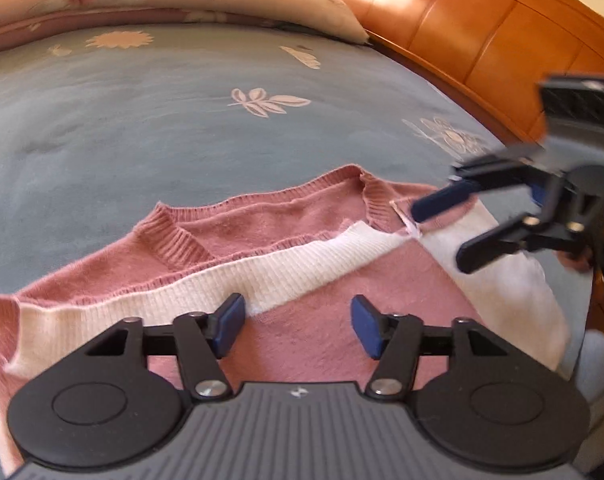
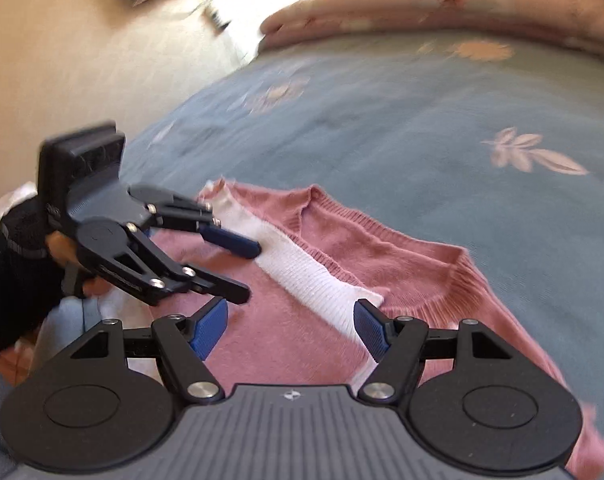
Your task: Fold clothes
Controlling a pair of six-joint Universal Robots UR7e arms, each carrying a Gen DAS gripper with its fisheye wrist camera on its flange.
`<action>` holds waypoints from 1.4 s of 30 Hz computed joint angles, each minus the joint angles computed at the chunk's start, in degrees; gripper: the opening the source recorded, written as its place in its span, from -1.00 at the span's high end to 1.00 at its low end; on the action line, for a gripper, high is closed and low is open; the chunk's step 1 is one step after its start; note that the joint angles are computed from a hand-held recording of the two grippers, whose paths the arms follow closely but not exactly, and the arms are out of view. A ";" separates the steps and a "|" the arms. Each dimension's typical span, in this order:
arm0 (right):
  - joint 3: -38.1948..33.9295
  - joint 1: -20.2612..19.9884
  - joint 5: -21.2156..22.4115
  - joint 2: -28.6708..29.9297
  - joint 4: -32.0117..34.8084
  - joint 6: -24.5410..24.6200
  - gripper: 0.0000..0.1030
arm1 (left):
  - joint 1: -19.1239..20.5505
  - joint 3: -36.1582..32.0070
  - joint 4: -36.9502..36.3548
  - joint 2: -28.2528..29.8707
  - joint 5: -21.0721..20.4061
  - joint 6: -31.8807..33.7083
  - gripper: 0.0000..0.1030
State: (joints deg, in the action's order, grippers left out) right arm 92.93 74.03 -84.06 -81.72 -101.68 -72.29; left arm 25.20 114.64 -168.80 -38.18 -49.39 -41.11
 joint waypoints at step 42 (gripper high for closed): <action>-13.22 3.48 -5.52 13.02 7.81 22.94 -0.56 | 1.80 -14.61 26.39 0.98 -7.25 1.06 -0.06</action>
State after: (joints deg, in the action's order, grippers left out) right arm 79.71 77.51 -89.58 -68.70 -93.87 -49.35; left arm 27.00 100.03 -142.40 -37.20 -56.64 -40.06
